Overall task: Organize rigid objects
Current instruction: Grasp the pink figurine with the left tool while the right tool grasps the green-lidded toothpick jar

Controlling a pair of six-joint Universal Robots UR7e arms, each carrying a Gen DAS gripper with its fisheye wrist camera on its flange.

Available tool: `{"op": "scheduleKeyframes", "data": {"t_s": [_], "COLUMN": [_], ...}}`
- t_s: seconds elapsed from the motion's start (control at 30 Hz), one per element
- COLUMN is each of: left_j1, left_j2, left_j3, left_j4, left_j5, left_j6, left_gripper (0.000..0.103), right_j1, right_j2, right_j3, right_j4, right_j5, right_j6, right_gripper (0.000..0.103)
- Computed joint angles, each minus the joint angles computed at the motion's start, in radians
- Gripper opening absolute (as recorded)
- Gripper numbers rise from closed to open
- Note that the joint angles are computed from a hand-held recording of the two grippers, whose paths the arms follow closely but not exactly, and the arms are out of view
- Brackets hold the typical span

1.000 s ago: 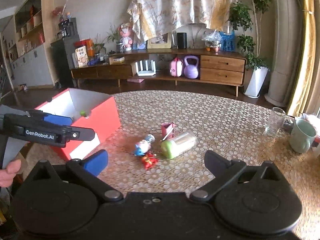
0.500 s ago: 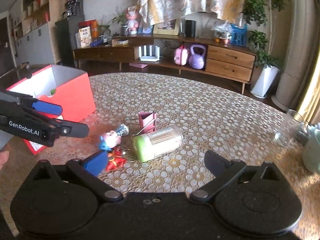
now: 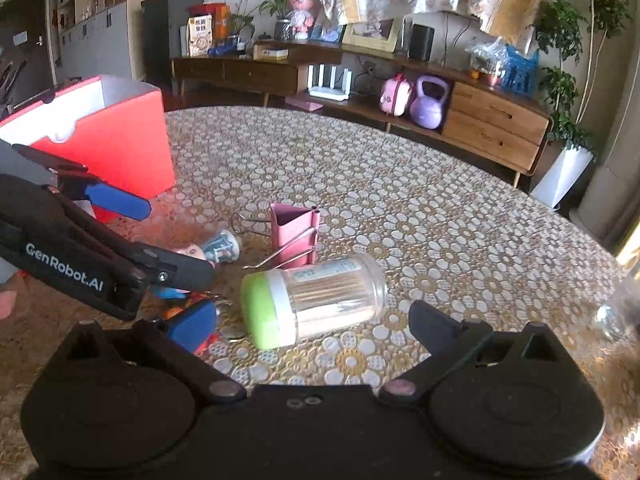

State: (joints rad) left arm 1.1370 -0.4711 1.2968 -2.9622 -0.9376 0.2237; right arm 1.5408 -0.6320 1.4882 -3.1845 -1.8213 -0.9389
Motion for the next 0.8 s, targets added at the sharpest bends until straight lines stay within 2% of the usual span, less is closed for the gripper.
{"op": "scheduleKeyframes", "data": {"t_s": [0.2, 0.4, 0.47, 0.53, 0.7, 0.8], "left_j1": [0.012, 0.013, 0.013, 0.013, 0.015, 0.018], "left_j2": [0.027, 0.046, 0.047, 0.05, 0.056, 0.053], "left_j3": [-0.034, -0.045, -0.044, -0.045, -0.052, -0.051], "left_j4": [-0.001, -0.044, -0.043, -0.038, -0.03, -0.017], "left_j5": [0.011, 0.008, -0.005, -0.008, -0.021, -0.045], "left_j6": [0.002, 0.066, 0.086, 0.096, 0.101, 0.103], "left_gripper": [0.099, 0.096, 0.087, 0.07, 0.052, 0.036], "right_j1": [-0.008, -0.012, -0.012, -0.013, -0.01, -0.009], "right_j2": [0.03, 0.036, 0.035, 0.033, 0.036, 0.036], "right_j3": [-0.053, -0.059, -0.058, -0.054, -0.055, -0.057], "right_j4": [0.04, 0.059, 0.056, 0.055, 0.044, 0.048], "right_j5": [0.012, 0.015, 0.015, 0.017, 0.009, 0.001], "right_j6": [0.023, 0.012, 0.008, 0.014, 0.02, 0.024], "right_gripper": [0.1, 0.089, 0.088, 0.088, 0.088, 0.088]}}
